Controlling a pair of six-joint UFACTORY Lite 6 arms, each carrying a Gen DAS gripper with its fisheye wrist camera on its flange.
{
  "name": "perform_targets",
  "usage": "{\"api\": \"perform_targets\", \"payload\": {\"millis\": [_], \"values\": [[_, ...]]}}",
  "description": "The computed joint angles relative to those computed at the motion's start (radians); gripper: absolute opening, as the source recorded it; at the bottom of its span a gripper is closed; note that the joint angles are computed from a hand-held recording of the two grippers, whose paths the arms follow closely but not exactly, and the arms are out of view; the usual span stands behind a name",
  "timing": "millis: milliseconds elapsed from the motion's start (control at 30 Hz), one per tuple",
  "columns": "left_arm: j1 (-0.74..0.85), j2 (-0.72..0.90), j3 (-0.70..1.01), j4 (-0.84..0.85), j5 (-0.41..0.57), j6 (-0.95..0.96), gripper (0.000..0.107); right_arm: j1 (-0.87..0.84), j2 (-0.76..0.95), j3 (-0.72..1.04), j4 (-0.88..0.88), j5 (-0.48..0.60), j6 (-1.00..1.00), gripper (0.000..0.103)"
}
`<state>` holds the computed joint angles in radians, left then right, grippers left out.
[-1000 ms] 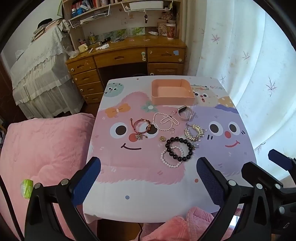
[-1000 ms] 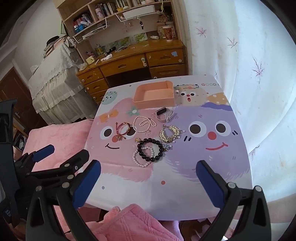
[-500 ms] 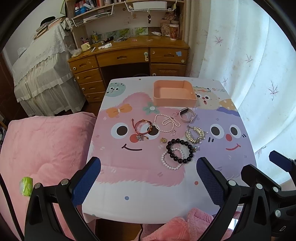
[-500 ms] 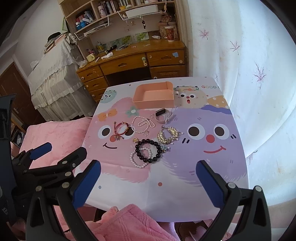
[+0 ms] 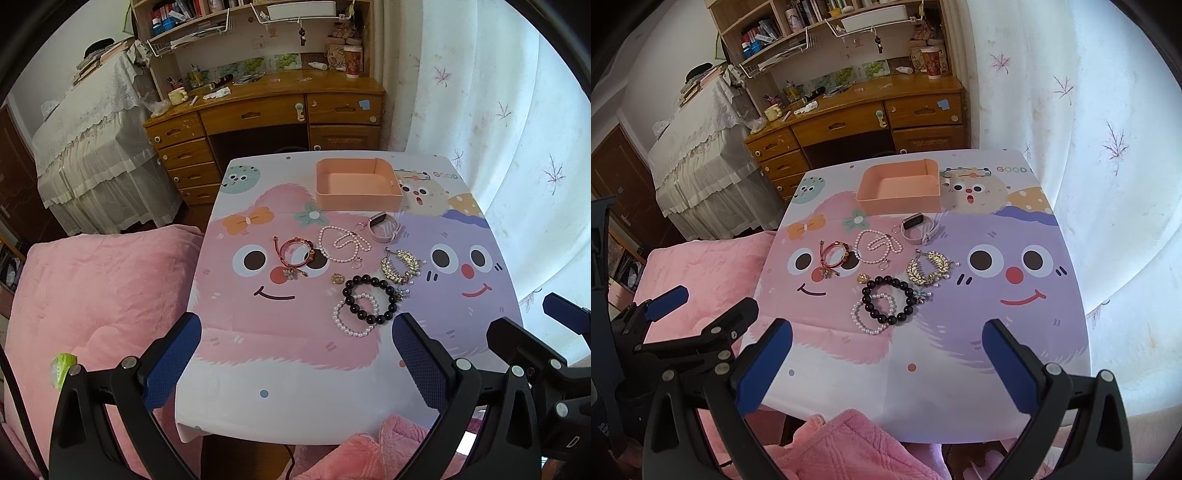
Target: Organize jewelry
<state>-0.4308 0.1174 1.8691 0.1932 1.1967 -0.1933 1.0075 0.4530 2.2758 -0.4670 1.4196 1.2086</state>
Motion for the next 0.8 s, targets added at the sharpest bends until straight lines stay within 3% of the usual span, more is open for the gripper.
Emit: {"api": "perform_targets", "payload": {"millis": [133,467,667,800], "values": [[0.011,0.027,0.041,0.004,0.017,0.002,0.102,-0.012,-0.023,-0.035,0.001,-0.030,0.023,0.103],[0.070,0.019,-0.028,-0.065,0.047,0.057,0.102,-0.048,-0.166,-0.332,0.020,-0.232,0.084,0.103],[0.163,0.006,-0.065,-0.167,0.024,0.153,0.102,-0.052,-0.128,-0.328,-0.013,-0.206,0.052,0.102],[0.250,0.049,-0.035,-0.248,0.013,0.241,0.102,-0.068,-0.067,-0.255,-0.002,-0.177,0.031,0.095]]}}
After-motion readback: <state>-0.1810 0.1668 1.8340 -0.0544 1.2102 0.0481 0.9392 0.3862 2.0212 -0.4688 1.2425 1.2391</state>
